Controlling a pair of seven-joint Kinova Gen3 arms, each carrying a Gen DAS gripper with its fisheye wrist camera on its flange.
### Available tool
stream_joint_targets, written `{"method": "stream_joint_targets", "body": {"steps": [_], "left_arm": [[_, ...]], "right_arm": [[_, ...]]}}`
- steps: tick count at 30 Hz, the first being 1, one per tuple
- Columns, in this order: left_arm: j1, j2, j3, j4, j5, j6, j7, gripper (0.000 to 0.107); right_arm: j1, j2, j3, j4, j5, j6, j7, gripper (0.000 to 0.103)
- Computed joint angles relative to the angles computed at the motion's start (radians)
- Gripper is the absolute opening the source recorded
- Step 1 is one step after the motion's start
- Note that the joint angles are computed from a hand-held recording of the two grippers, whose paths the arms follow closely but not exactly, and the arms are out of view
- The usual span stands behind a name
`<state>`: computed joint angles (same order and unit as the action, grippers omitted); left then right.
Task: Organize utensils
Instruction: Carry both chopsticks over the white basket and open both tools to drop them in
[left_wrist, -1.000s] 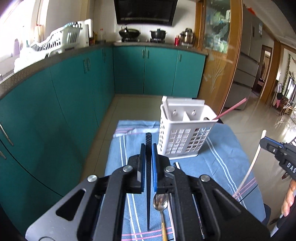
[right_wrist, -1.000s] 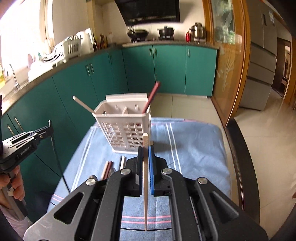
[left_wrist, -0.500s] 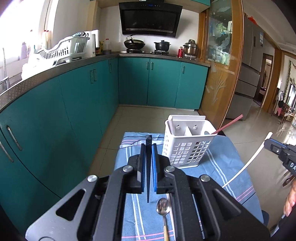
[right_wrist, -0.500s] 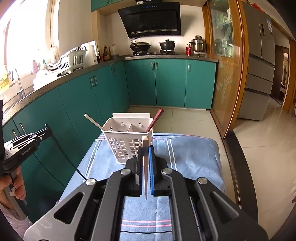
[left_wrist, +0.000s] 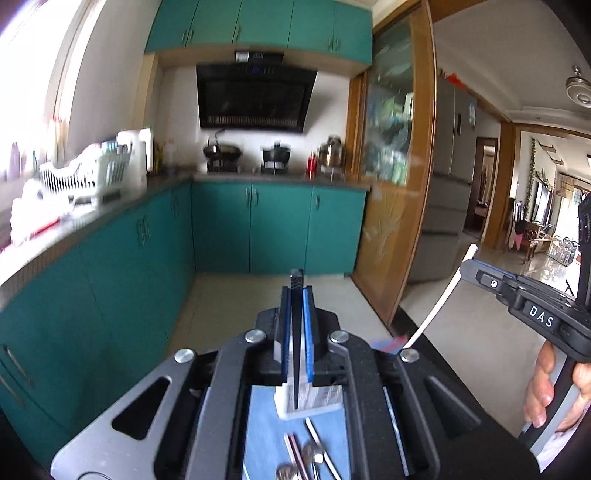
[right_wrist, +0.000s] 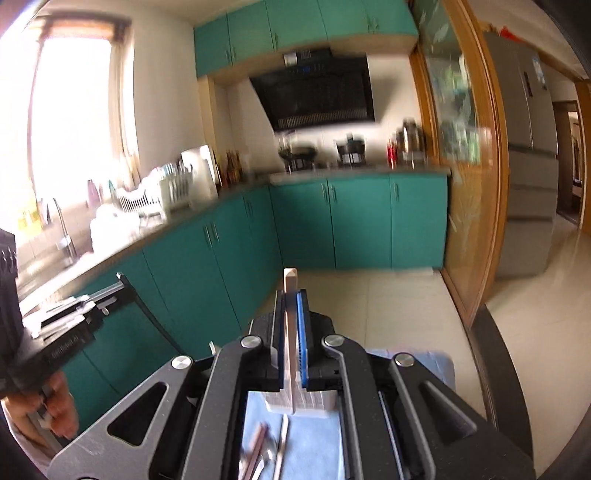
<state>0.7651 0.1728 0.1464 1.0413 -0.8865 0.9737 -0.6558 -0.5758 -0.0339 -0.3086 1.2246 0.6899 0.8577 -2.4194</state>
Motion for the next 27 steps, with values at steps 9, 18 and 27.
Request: {"method": "stream_joint_targets", "body": {"steps": [9,18,27], "left_arm": [[-0.008,0.139,-0.07,-0.176,0.066,-0.025,-0.037,0.006],[-0.026,0.209,-0.16,-0.193,0.175,-0.053,-0.05,0.006],[-0.033,0.216,-0.176,-0.117,0.216,-0.071,-0.041,0.006]], "right_arm": [[-0.069,0.16,0.073,-0.167,0.098,0.029,0.013,0.007],[-0.074,0.219,0.191,-0.148,0.021,-0.09,-0.034,0.007],[-0.092,0.197,0.219,0.021,0.023,-0.145,-0.054,0.007]]}}
